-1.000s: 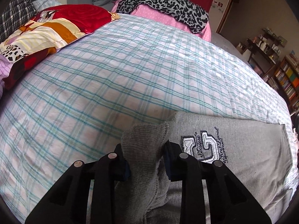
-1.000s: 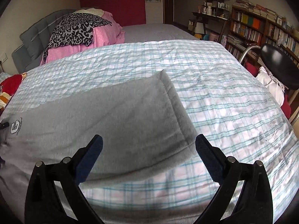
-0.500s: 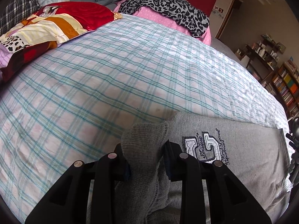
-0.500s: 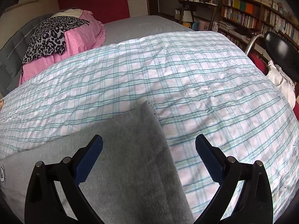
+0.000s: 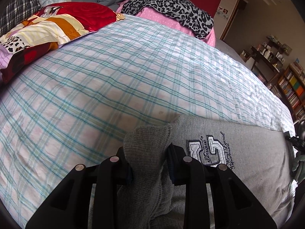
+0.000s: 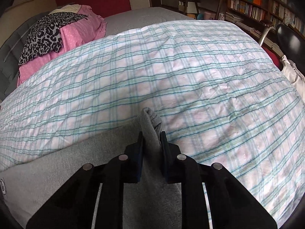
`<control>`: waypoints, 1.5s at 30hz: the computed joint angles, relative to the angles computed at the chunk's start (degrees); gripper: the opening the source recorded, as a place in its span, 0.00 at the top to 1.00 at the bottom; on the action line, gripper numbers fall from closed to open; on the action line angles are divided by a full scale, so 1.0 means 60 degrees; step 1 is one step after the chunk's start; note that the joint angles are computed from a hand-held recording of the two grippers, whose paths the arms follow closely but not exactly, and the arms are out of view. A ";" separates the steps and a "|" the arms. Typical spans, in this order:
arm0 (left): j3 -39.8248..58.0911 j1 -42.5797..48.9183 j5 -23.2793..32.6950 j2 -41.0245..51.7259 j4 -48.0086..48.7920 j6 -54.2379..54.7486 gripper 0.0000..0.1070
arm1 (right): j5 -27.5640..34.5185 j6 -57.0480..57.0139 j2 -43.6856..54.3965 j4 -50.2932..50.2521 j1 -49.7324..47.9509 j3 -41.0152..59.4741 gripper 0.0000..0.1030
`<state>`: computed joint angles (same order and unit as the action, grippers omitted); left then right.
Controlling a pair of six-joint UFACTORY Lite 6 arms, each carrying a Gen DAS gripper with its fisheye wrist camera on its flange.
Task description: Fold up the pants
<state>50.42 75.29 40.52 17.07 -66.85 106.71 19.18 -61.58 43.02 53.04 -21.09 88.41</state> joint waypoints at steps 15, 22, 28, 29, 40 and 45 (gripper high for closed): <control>0.0395 0.1852 0.3110 -0.1573 0.1475 -0.0907 0.77 | 0.2464 -0.4720 -0.6478 0.3768 -0.2627 -0.4854 0.89; 0.1227 0.4230 0.6210 -0.1952 0.2396 -0.0499 0.77 | 0.5549 -0.4813 -0.8226 0.3385 -0.5637 -0.5872 0.89; 0.2022 0.6632 0.8682 -0.1733 0.3301 0.0920 0.77 | 0.8661 -0.5513 -0.8620 0.2760 -0.9052 -0.6267 0.93; 0.2160 0.7026 0.9011 -0.1631 0.3473 0.1233 0.77 | 0.9192 -0.5735 -0.8590 0.2600 -0.9681 -0.6311 0.94; 0.3844 0.9770 1.0683 0.0351 0.5327 0.3811 0.77 | 1.2877 -0.9391 -0.6474 -0.0103 -1.5516 -0.5810 0.94; 0.4223 1.0523 1.0727 0.1066 0.5974 0.4624 0.77 | 1.3246 -1.0669 -0.5053 -0.1428 -1.7155 -0.5223 0.94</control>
<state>75.76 138.43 104.88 23.46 -31.00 134.46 98.65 -125.59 12.70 44.47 -124.02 57.07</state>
